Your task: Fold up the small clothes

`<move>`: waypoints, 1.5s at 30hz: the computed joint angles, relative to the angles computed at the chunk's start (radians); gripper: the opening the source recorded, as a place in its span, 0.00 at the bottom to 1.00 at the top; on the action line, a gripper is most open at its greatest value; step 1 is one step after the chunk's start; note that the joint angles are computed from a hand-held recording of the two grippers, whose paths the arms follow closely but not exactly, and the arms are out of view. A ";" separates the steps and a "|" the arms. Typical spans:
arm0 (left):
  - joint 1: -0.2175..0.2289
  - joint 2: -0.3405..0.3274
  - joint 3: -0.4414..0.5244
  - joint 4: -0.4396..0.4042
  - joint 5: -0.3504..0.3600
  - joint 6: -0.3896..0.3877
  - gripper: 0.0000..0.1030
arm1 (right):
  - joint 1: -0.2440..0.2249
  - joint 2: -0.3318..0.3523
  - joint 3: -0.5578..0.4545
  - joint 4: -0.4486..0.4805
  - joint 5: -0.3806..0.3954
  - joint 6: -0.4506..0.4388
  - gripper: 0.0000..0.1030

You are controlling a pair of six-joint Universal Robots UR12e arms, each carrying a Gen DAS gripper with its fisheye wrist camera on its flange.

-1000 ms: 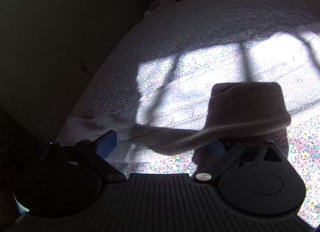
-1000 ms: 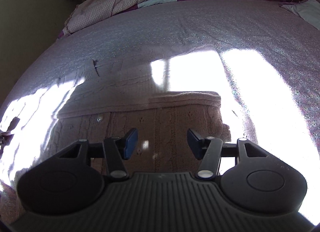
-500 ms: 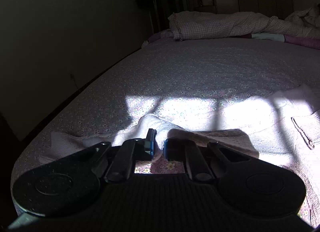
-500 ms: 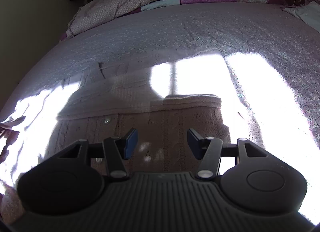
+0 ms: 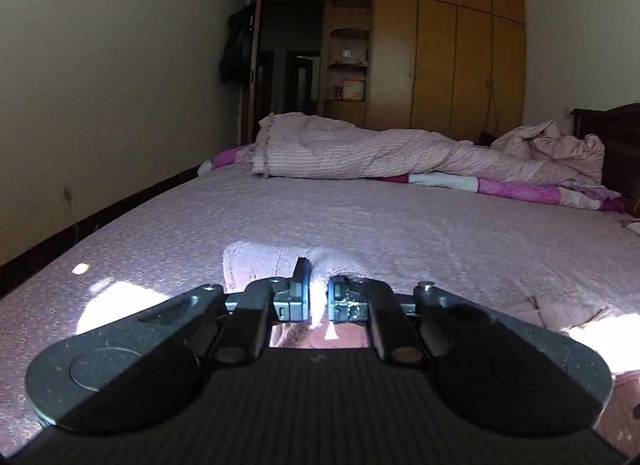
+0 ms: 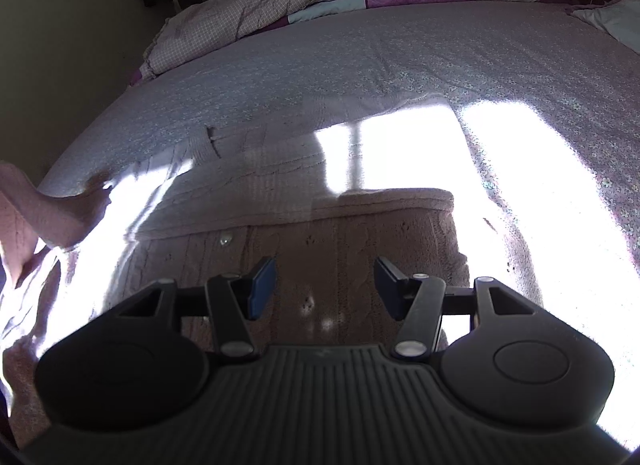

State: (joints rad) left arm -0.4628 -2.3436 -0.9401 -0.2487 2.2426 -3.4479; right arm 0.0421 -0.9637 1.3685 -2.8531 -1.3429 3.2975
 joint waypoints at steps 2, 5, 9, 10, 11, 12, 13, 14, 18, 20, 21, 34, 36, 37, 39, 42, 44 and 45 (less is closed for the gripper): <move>-0.009 -0.032 0.055 -0.017 -0.031 0.008 0.09 | -0.002 -0.003 0.005 -0.004 0.001 0.010 0.55; -0.028 -0.084 0.150 -0.074 -0.073 0.018 0.09 | -0.006 -0.006 0.011 -0.013 0.000 0.025 0.55; -0.055 -0.147 0.253 -0.158 -0.106 0.037 0.09 | -0.012 -0.007 0.015 -0.016 -0.008 0.053 0.55; -0.059 -0.160 0.274 -0.191 -0.120 0.033 0.09 | -0.013 -0.007 0.016 -0.015 -0.009 0.060 0.55; -0.063 -0.175 0.297 -0.223 -0.125 0.038 0.09 | -0.014 -0.007 0.018 -0.016 -0.009 0.066 0.55; -0.068 -0.188 0.317 -0.255 -0.127 0.047 0.09 | -0.016 -0.007 0.019 -0.016 -0.007 0.074 0.55; -0.072 -0.205 0.337 -0.286 -0.129 0.054 0.09 | -0.018 -0.007 0.023 -0.019 -0.002 0.083 0.55; -0.072 -0.214 0.349 -0.315 -0.142 0.049 0.09 | -0.020 -0.008 0.026 -0.022 0.003 0.088 0.55; -0.059 -0.238 0.390 -0.428 -0.233 -0.025 0.10 | -0.028 -0.011 0.037 -0.027 0.014 0.099 0.55; -0.051 -0.240 0.393 -0.472 -0.271 -0.069 0.11 | -0.033 -0.010 0.038 -0.029 0.020 0.111 0.55; -0.051 -0.240 0.393 -0.491 -0.281 -0.088 0.11 | -0.034 -0.010 0.039 -0.030 0.023 0.116 0.55; -0.053 -0.150 0.277 -0.571 -0.269 -0.184 0.78 | -0.038 -0.008 0.045 -0.047 0.040 0.138 0.55; -0.053 -0.135 0.258 -0.577 -0.277 -0.185 0.80 | -0.037 -0.008 0.046 -0.052 0.042 0.135 0.56; -0.053 -0.126 0.246 -0.582 -0.276 -0.183 0.80 | -0.038 -0.010 0.049 -0.055 0.045 0.133 0.56; -0.053 -0.115 0.238 -0.598 -0.270 -0.180 0.81 | -0.040 -0.015 0.056 -0.060 0.050 0.129 0.55; -0.054 -0.094 0.215 -0.620 -0.261 -0.199 0.82 | -0.037 -0.016 0.056 -0.062 0.054 0.124 0.56; -0.051 -0.072 0.185 -0.624 -0.265 -0.216 0.83 | -0.036 -0.017 0.055 -0.063 0.062 0.119 0.56; -0.049 -0.065 0.174 -0.624 -0.266 -0.224 0.83 | -0.035 -0.017 0.053 -0.064 0.066 0.116 0.56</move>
